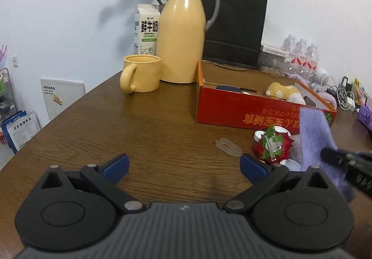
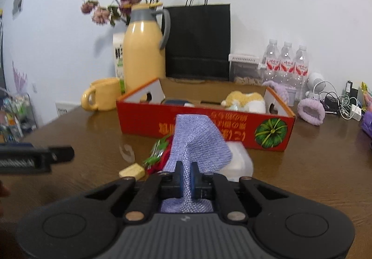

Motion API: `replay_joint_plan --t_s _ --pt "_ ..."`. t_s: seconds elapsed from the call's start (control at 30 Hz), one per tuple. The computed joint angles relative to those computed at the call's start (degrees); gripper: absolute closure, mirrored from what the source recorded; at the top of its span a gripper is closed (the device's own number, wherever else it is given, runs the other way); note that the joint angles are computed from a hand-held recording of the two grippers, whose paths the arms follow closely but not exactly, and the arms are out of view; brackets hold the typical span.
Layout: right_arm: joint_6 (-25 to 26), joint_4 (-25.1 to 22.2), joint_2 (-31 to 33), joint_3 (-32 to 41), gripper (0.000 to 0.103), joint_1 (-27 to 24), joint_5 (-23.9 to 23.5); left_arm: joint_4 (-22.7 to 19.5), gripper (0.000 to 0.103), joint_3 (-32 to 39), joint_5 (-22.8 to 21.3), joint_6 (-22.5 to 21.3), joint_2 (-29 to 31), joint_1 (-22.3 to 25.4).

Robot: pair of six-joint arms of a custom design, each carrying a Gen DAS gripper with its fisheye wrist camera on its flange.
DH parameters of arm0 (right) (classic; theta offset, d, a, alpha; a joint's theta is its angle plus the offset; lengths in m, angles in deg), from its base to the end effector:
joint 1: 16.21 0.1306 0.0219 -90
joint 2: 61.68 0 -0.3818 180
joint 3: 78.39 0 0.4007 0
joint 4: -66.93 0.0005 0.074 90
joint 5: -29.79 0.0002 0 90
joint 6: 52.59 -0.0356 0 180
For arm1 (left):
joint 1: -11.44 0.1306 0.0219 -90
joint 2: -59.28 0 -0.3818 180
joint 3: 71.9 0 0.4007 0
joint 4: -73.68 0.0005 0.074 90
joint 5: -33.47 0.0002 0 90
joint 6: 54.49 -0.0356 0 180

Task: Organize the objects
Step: 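Lift the purple cloth with the right gripper while the left gripper grasps the wooden block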

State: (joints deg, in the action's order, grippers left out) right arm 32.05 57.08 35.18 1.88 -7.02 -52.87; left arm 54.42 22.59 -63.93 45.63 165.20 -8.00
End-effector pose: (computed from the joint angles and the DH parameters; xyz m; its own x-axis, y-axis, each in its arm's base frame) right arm 0.5431 0.0827 0.3464 -0.4419 0.0224 -0.8968 -0.0042 0.9996 0.0270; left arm 0.5797 -0.2003 0.3624 -0.5134 -0.0036 -0.8581 0.1375 0.9867 -0.0864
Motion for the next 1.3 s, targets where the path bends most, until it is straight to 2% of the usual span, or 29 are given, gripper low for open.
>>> replay_joint_plan --t_s 0.2,0.37,0.53,0.6,0.63,0.7,0.83,0.87,0.93,1.07,1.3 --pt "-0.42 2.51 -1.41 -1.12 0.099 -3.24 -4.24 -3.63 0.000 4.18 -1.14 -1.42 3.03 -2.01" --pt "-0.87 3.35 -1.83 -1.62 0.099 -5.42 -7.59 -9.40 0.000 9.21 -0.36 -3.45 6.46 -3.30" --pt "-1.60 4.17 -2.10 -2.34 0.099 -6.86 -10.16 -11.11 0.000 12.47 0.33 -4.91 9.12 -4.22" --pt "-1.87 4.61 -2.22 -2.71 0.099 -7.00 -10.62 -11.54 0.006 13.60 -0.33 -5.43 10.02 -4.64" --pt "-1.90 4.69 -2.25 -2.80 0.099 -7.12 -10.90 -11.79 0.012 14.22 -0.48 -5.73 10.54 -4.83" --pt "-2.08 4.80 -2.18 -2.85 0.099 -7.33 -11.41 -12.38 0.030 15.17 -1.05 -6.00 11.32 -5.10" --pt "-2.30 4.90 -2.06 -2.92 0.099 -7.33 -11.86 -13.49 0.053 16.15 1.43 -6.06 12.30 -4.98" --pt "-2.29 4.86 -1.96 -2.86 0.099 -7.36 -12.03 -12.68 0.065 15.66 2.34 -6.54 12.09 -4.93" --pt "-2.27 4.77 -1.83 -2.82 0.099 -7.29 -12.17 -12.23 0.081 15.47 4.10 -6.96 11.99 -4.86" --pt "-2.03 4.84 -1.79 -2.82 0.099 -7.23 -12.50 -10.77 0.081 14.27 5.25 -6.81 11.33 -4.76" --pt "-1.77 5.35 -1.90 -2.20 0.099 -7.43 -13.34 -4.22 0.082 11.19 4.64 -6.73 8.29 -4.49"
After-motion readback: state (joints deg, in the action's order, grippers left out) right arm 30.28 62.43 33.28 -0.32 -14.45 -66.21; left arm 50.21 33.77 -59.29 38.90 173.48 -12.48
